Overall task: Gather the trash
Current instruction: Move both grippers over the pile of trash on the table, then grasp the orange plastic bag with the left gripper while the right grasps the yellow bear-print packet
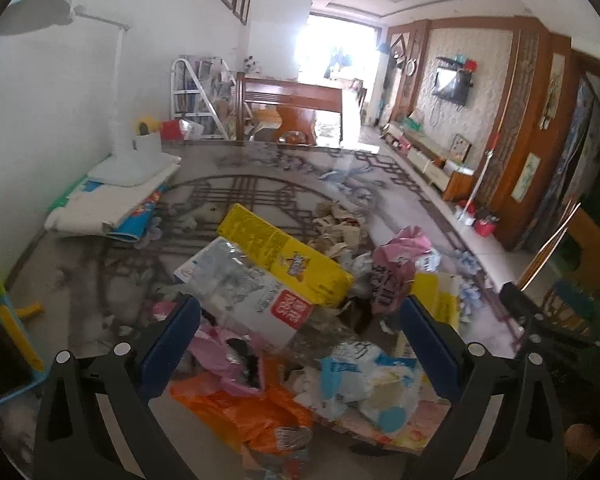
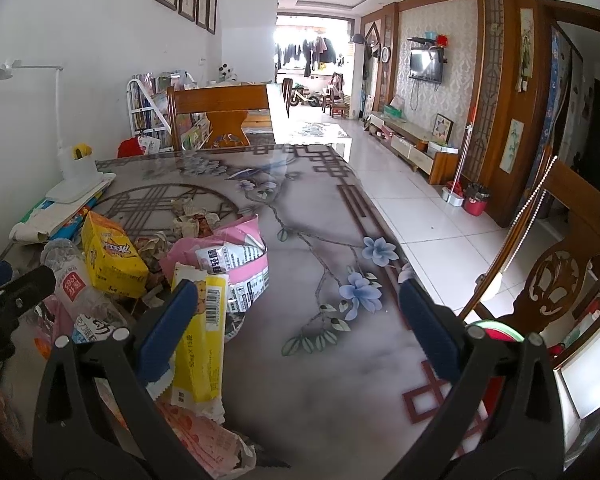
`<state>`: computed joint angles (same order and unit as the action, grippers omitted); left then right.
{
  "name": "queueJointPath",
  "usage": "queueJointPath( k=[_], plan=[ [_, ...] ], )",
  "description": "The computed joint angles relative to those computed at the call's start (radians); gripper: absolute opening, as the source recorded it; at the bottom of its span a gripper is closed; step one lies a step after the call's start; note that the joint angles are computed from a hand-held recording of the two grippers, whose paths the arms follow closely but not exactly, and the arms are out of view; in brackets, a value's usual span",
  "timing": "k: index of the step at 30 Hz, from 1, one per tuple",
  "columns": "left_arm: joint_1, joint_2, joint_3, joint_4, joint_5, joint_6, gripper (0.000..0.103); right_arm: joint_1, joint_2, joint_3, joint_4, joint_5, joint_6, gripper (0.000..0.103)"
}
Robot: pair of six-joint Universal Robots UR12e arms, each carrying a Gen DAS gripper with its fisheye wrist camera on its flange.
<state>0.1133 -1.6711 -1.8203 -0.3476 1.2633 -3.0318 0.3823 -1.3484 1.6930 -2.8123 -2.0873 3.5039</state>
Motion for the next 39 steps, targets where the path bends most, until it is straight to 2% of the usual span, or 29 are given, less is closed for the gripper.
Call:
queueJointPath(
  k=[6,24,33,35,36,37,39],
  plan=[
    [-0.007,-0.002,0.007,-0.015,0.034,0.025,0.095,0.001,0.000,-0.001,0.006,0.001,-0.002,0.099],
    [-0.005,0.000,0.006,-0.028,0.035,0.029,0.095,-0.001,0.002,-0.001,0.025,0.011,-0.003,0.099],
    [-0.007,-0.003,0.012,-0.044,0.056,0.025,0.095,-0.002,0.002,-0.001,0.035,0.014,-0.001,0.099],
    [-0.012,-0.004,0.016,-0.056,0.081,0.019,0.095,-0.004,0.000,0.001,0.042,0.020,0.003,0.099],
    [-0.016,-0.005,0.019,-0.063,0.108,0.011,0.095,-0.006,0.001,0.001,0.046,0.024,0.004,0.099],
    [-0.026,-0.008,0.029,-0.086,0.165,0.003,0.095,-0.008,-0.001,0.003,0.050,0.031,0.007,0.099],
    [-0.030,-0.008,0.034,-0.108,0.200,0.012,0.095,-0.015,-0.005,0.006,0.057,0.055,0.011,0.099]
  ],
)
